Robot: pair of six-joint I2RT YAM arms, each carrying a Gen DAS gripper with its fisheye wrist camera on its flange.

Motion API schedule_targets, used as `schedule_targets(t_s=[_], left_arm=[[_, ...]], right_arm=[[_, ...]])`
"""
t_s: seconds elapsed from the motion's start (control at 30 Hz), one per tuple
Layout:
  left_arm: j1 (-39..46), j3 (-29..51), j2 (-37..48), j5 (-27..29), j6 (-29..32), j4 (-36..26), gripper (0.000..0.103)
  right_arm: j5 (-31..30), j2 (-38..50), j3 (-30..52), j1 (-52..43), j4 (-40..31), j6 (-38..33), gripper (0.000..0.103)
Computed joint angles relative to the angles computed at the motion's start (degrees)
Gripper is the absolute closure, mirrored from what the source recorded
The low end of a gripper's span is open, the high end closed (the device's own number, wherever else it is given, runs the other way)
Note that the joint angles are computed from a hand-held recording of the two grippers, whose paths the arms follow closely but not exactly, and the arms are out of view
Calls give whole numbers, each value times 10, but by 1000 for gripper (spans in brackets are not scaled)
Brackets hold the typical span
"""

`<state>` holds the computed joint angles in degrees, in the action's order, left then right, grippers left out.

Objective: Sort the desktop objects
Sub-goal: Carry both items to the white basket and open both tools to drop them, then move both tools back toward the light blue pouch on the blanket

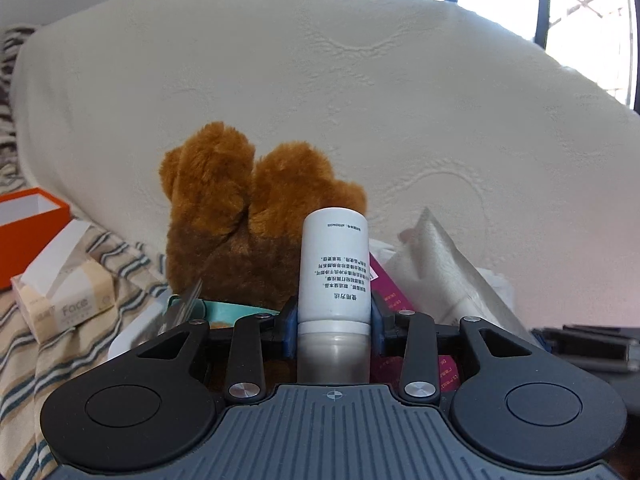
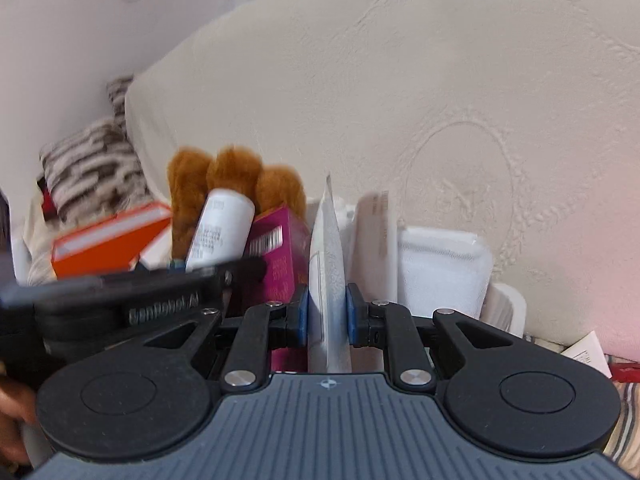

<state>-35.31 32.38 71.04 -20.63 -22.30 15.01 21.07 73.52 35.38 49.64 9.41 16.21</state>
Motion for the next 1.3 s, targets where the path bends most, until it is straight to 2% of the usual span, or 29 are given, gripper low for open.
schedule_targets(t_s=[0.1, 0.2, 0.3, 0.33, 0.4, 0.43, 0.5, 0.53, 0.67, 0.73, 0.83, 0.87, 0.9, 1.03, 1.07, 1.23, 1.3], left_arm=[[-4, 2, 13, -10, 1, 9, 69], [-11, 8, 18, -14, 7, 7, 69], [-6, 7, 1, -6, 4, -11, 68], [-5, 2, -13, -2, 3, -21, 65], [-3, 2, -29, 8, 6, -36, 49], [11, 1, -29, 23, 19, -35, 44], [5, -15, -45, 24, 28, -26, 29], [1, -20, -51, 19, 25, -25, 26], [-7, -14, -66, 13, 18, -54, 22], [-15, -12, -76, 1, 17, -67, 18], [-30, -11, -88, -38, 23, -74, 8], [-36, -13, -97, -51, 23, -76, 1], [-42, -16, -105, -60, 21, -77, 0], [-60, -16, -147, -57, 29, -117, 0], [-87, -15, -158, -78, 26, -131, 0], [-197, -5, -180, -167, 11, -168, 0], [-243, 7, -182, -199, -23, -199, 0]], right_arm=[[25, 36, 20, 8, -14, -13, 83], [8, 32, 7, -4, 2, -1, 82], [12, 30, 21, 3, -23, -2, 82], [13, 27, 24, 6, -30, -6, 82], [26, 15, 18, 14, -29, -10, 78], [34, 12, 15, 18, -24, -14, 76], [38, -7, 6, 20, -22, -18, 67], [41, -14, 5, 23, -27, -24, 65], [74, -45, -1, 46, -51, -51, 46], [85, -57, -2, 55, -60, -54, 43], [113, -80, -9, 66, -73, -48, 32], [121, -92, -13, 68, -78, -42, 25], [127, -98, -11, 73, -85, -35, 18], [145, -138, -16, 93, -121, -28, 5], [153, -150, -13, 102, -142, -25, 2], [183, -214, -4, 159, -244, -2, 1], [209, -247, 1, 191, -298, 20, 1]])
